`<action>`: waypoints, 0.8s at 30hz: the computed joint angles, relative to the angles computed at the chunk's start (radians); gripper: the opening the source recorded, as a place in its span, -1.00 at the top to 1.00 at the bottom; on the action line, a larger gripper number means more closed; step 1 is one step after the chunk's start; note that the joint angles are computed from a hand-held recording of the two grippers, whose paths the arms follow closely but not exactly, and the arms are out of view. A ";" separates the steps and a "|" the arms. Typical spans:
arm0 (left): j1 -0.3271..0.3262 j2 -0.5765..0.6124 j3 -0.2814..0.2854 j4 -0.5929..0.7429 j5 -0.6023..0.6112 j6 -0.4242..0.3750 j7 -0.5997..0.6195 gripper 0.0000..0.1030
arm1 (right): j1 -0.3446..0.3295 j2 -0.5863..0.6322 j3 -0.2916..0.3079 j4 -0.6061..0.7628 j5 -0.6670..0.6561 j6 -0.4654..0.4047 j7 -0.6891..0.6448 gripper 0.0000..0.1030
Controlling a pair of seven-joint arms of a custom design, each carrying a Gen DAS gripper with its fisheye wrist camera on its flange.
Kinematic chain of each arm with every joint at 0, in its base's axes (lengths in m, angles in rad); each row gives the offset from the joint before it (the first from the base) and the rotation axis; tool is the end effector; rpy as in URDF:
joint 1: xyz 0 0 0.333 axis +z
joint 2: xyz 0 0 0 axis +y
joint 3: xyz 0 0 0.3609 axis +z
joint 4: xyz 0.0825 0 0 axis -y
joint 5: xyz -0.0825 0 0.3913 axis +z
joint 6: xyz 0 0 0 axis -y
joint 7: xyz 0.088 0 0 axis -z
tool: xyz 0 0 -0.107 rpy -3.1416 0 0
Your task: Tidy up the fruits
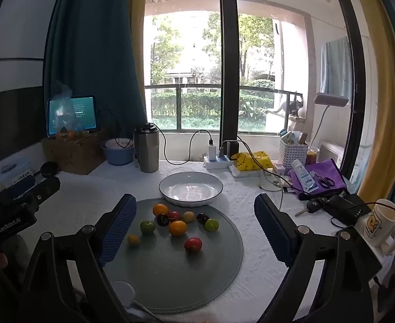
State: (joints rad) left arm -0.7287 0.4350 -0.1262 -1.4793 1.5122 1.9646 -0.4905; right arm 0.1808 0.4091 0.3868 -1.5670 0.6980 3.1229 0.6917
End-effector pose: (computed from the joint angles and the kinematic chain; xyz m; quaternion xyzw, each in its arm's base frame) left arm 0.5459 -0.4999 0.5252 -0.6893 0.3724 -0.4044 0.4718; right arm 0.6749 0.2945 0.5793 -0.7388 0.3772 -0.2606 0.4939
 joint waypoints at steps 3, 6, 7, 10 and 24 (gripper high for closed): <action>0.001 -0.004 0.001 -0.003 0.007 0.005 0.004 -0.99 | -0.033 -0.002 0.043 -0.016 0.026 0.018 -0.030 -0.77; 0.000 -0.006 -0.001 0.001 0.013 0.006 0.013 -0.99 | -0.016 -0.006 0.020 -0.016 0.018 0.007 -0.011 -0.77; -0.001 -0.005 -0.001 0.003 0.014 0.004 0.016 -0.99 | -0.018 -0.005 0.018 -0.014 0.019 0.001 -0.010 -0.77; -0.003 -0.010 -0.001 -0.003 0.025 0.005 0.007 -0.99 | -0.021 -0.010 0.021 -0.019 0.028 0.002 -0.016 -0.77; -0.008 -0.019 -0.011 -0.016 0.051 -0.025 -0.017 -0.99 | -0.015 -0.014 0.018 -0.018 0.057 0.004 -0.050 -0.77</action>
